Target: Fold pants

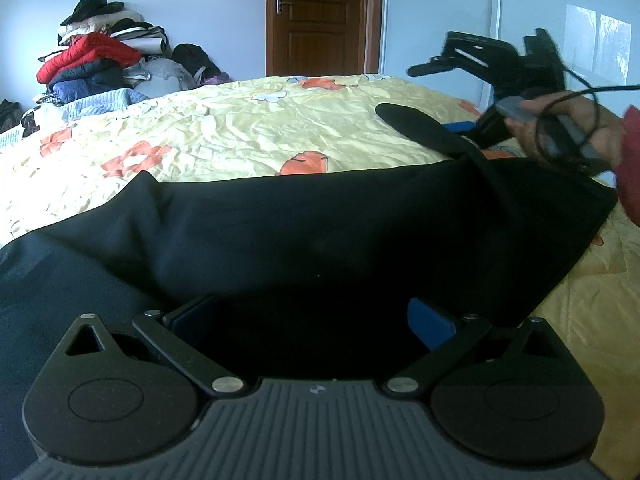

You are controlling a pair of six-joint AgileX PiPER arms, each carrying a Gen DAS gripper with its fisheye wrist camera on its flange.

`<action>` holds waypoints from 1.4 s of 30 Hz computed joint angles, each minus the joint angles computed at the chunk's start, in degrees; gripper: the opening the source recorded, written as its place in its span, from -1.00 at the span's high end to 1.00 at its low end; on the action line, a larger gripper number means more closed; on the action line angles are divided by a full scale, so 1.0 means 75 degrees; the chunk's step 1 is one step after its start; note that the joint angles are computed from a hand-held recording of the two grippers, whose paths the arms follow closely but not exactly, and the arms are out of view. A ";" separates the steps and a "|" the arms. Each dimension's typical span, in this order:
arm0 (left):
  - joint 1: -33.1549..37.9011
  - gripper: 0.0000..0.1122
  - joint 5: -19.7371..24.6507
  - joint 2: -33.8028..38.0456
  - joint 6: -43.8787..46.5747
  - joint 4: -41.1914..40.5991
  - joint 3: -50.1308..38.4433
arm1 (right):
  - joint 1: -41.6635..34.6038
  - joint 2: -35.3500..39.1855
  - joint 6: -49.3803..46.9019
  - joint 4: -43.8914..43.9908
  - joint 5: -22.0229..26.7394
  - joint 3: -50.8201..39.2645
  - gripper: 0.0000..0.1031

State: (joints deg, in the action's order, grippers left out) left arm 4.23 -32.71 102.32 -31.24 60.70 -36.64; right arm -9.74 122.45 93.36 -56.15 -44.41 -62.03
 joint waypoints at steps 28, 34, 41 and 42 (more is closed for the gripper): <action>-0.0026 -0.84 -0.0035 -0.0007 0.0131 -0.0148 0.0072 | -0.1617 -0.4373 -0.4340 0.3700 0.0241 0.4655 0.89; -0.0055 -0.84 -0.0012 -0.0030 0.0135 -0.0180 0.0096 | -0.2218 -0.4247 -0.3461 0.2924 -0.0065 0.5086 0.89; -0.0034 -0.84 -0.0029 -0.0026 0.0074 -0.0136 0.0086 | -0.1520 -0.5232 -0.4187 0.3732 -0.0844 0.4969 0.89; -0.0048 -0.84 -0.0023 -0.0029 0.0071 -0.0151 0.0092 | -0.1521 -0.5406 -0.4388 0.3900 -0.0466 0.5124 0.89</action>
State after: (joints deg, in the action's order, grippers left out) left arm 3.87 -32.88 102.10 -30.70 59.57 -35.95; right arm -21.15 81.91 60.45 -26.90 -47.90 -23.60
